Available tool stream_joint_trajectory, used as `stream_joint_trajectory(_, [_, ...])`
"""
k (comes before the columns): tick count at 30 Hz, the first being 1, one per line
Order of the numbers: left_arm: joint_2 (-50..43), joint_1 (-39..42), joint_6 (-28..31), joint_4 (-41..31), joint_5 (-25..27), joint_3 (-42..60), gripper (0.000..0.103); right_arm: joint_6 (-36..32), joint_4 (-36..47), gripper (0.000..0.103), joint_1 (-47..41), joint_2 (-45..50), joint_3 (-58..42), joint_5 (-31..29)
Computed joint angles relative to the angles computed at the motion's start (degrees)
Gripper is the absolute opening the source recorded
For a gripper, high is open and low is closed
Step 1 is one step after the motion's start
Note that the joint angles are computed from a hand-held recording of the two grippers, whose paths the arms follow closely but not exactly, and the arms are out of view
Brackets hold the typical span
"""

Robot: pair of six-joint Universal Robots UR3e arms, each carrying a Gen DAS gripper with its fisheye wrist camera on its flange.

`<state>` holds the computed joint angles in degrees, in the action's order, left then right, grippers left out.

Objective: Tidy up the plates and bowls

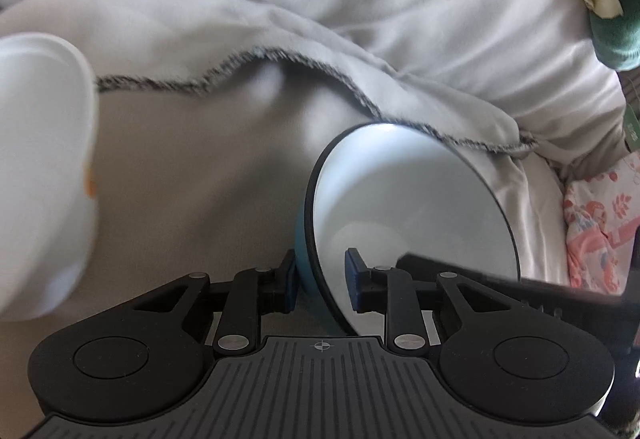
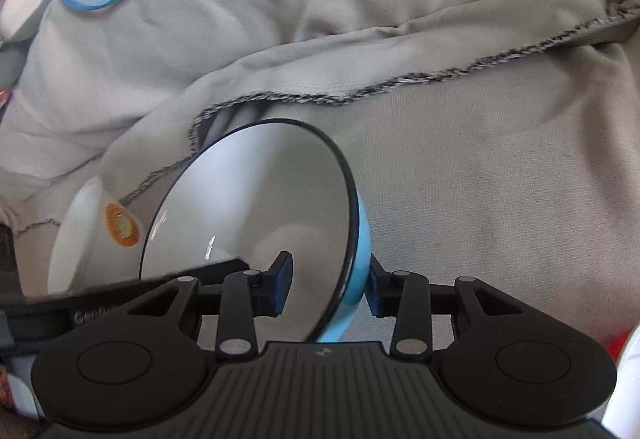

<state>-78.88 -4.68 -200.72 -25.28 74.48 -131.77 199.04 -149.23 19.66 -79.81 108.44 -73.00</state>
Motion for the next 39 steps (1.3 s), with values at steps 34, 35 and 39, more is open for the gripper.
stream_joint_trajectory(34, [25.41, -2.09, 0.23, -18.73, -8.53, 3.8, 0.032, 0.07, 2.13, 0.035, 4.51, -23.53, 3.53, -8.37])
stream_joint_trajectory(35, [24.54, -3.25, 0.02, -20.48, -9.11, 4.28, 0.032, 0.75, 3.01, 0.035, 4.74, -26.63, 5.73, -9.5])
stream_joint_trajectory(39, [14.14, -14.49, -4.86, -19.8, -2.48, 7.24, 0.032, 3.96, 7.93, 0.035, 2.36, -39.79, 17.14, -9.01])
